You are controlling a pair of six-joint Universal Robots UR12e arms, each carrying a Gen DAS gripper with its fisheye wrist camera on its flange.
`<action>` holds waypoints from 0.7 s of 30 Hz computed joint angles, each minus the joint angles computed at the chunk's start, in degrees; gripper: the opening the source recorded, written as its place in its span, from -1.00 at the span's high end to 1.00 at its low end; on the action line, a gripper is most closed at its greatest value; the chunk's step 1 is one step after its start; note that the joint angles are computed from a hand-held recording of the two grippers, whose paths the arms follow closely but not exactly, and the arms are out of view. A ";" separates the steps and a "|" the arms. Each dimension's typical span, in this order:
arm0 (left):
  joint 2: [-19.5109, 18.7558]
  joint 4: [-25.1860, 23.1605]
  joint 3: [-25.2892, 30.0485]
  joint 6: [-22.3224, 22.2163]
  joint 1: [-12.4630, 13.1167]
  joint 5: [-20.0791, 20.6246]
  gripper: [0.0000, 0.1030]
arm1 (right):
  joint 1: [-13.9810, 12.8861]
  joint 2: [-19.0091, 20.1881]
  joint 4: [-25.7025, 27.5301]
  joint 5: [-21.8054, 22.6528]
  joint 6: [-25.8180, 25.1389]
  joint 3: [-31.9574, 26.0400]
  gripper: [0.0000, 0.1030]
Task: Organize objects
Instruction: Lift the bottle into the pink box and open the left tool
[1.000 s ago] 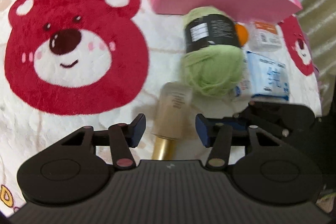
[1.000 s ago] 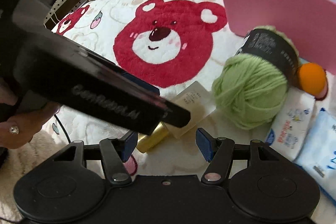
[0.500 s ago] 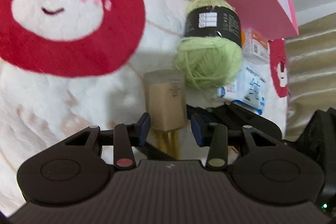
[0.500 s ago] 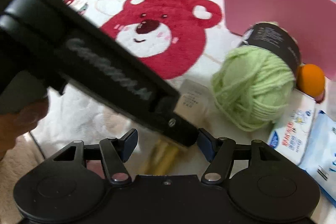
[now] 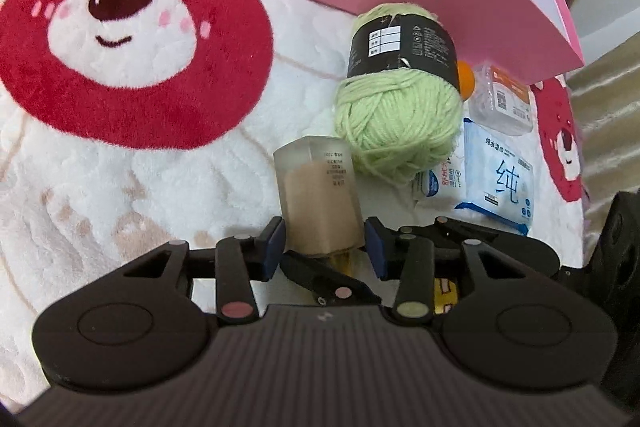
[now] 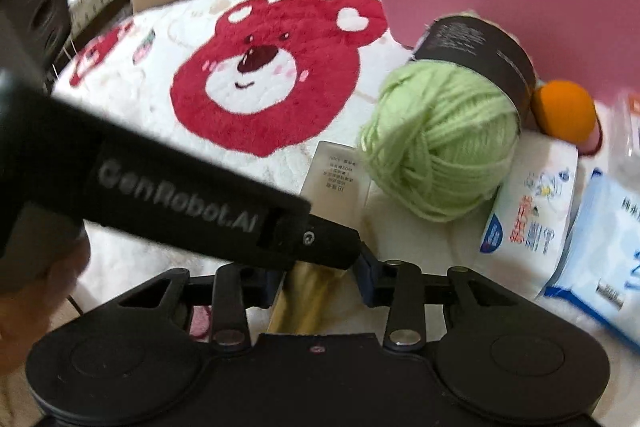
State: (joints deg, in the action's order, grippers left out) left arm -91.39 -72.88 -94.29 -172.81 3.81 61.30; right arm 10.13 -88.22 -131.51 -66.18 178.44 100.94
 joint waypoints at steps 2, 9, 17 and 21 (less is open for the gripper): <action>0.40 1.30 -0.69 -1.52 0.06 0.06 0.15 | -0.93 -0.39 -1.99 2.37 0.69 1.37 0.18; 1.18 4.17 -2.19 -5.06 -0.06 0.18 0.15 | -2.98 -1.03 -6.61 9.57 4.57 4.75 0.18; 4.93 8.57 -5.00 -5.79 -0.21 0.91 0.16 | -3.23 -2.66 -7.15 11.59 0.13 5.51 0.17; 6.68 10.43 -5.78 -5.88 0.50 -0.92 0.16 | -3.32 -4.05 -6.77 11.21 -3.50 5.17 0.17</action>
